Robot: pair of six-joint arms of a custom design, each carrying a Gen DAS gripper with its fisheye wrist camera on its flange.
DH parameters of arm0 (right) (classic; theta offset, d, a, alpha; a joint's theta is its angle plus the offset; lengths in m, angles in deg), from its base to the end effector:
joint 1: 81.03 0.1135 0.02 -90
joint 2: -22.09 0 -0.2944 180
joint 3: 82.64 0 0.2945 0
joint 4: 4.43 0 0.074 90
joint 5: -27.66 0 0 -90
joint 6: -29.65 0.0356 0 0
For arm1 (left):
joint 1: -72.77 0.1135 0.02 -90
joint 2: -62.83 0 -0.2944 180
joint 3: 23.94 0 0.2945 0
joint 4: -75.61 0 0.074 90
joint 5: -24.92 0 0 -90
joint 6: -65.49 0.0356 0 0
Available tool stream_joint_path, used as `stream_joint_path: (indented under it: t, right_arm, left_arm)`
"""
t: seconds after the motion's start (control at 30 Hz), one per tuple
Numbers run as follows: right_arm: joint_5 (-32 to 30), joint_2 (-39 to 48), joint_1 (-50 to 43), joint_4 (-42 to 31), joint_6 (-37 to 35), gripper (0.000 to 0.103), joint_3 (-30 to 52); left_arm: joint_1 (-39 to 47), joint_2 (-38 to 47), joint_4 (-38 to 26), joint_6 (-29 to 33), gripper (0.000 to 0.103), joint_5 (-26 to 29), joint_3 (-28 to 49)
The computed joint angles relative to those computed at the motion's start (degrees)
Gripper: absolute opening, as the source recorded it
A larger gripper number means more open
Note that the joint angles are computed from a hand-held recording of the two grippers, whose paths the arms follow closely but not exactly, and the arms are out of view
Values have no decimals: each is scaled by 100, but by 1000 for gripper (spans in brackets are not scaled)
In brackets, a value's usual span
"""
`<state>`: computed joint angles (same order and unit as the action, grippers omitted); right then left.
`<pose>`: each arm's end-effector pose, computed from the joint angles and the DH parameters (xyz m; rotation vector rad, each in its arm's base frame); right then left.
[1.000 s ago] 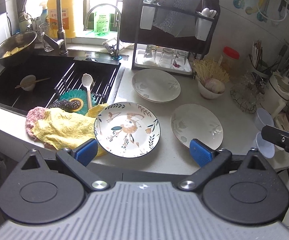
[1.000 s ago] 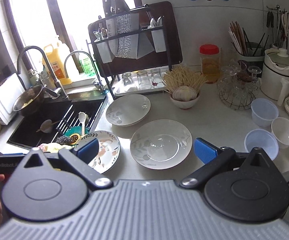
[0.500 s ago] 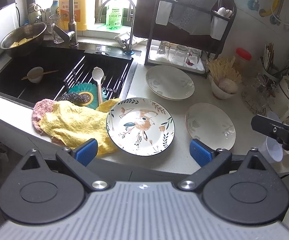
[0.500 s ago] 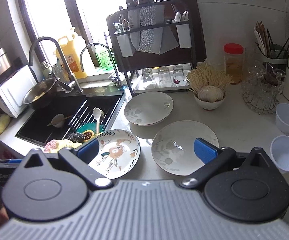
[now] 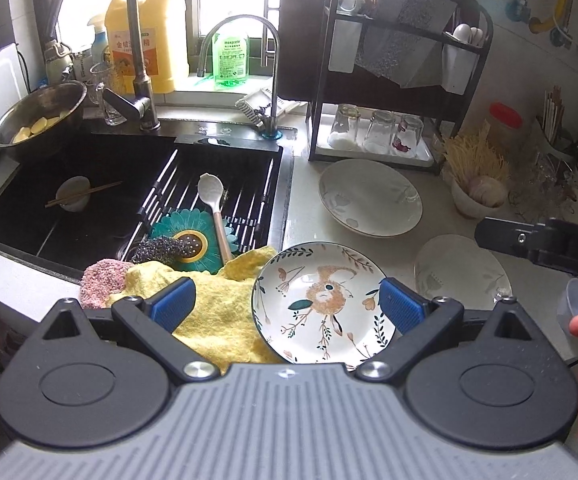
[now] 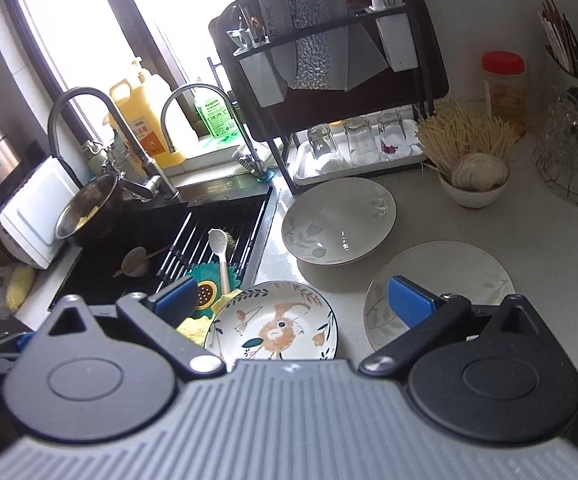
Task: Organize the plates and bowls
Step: 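Move both tools toward the bird-patterned plate beside the yellow cloth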
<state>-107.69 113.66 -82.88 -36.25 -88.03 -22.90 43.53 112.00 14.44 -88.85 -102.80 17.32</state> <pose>0.3229 0.0149 0.1637 -0.7607 2.2735 0.8216 0.1465 -0.0570 0.2003 -0.8721 2.2532 0.2395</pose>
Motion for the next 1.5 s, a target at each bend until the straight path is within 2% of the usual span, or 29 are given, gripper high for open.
stream_joint_path:
  t: [0.2,0.43,0.57,0.67,0.7,0.77,1.0,1.03,1.23,1.37,1.5]
  right_arm:
    - [221,719,182,28,761,101,364]
    - [426,1217,501,215,1450,94,454]
    - [529,1503,619,273,1839,91,541]
    - [638,1705,670,186,1948,88,614]
    - [715,1738,693,147,1971,84,616]
    - [789,1838,720,10,1938,83,662]
    - [878,2200,752,-23,2018,78,657]
    - [909,2260,766,33,2023,77,645]
    - [1091,2530,879,226,2112,61,658]
    - [1127,2690,987,260,2109,51,713]
    - [1209,2700,1082,628,2219,50,632]
  left_arm:
    - [1554,-111,1086,1525,100,1030,-390]
    - [2680,20,1502,2774,99,1864,-545]
    - [3439,53,1765,3420,99,2643,-719]
    - [3825,388,2143,3751,99,3091,-819]
    - [3928,496,2317,3837,99,3222,-858]
    - [4100,705,2700,3946,98,3446,-943]
    - [4473,2268,3890,4192,82,4164,-851]
    - [4509,2448,4025,4194,80,4219,-851]
    - [4933,3522,4902,4193,62,4384,-855]
    - [5214,4134,5393,4208,56,4546,-827]
    - [5504,4694,5778,4269,49,4772,-698]
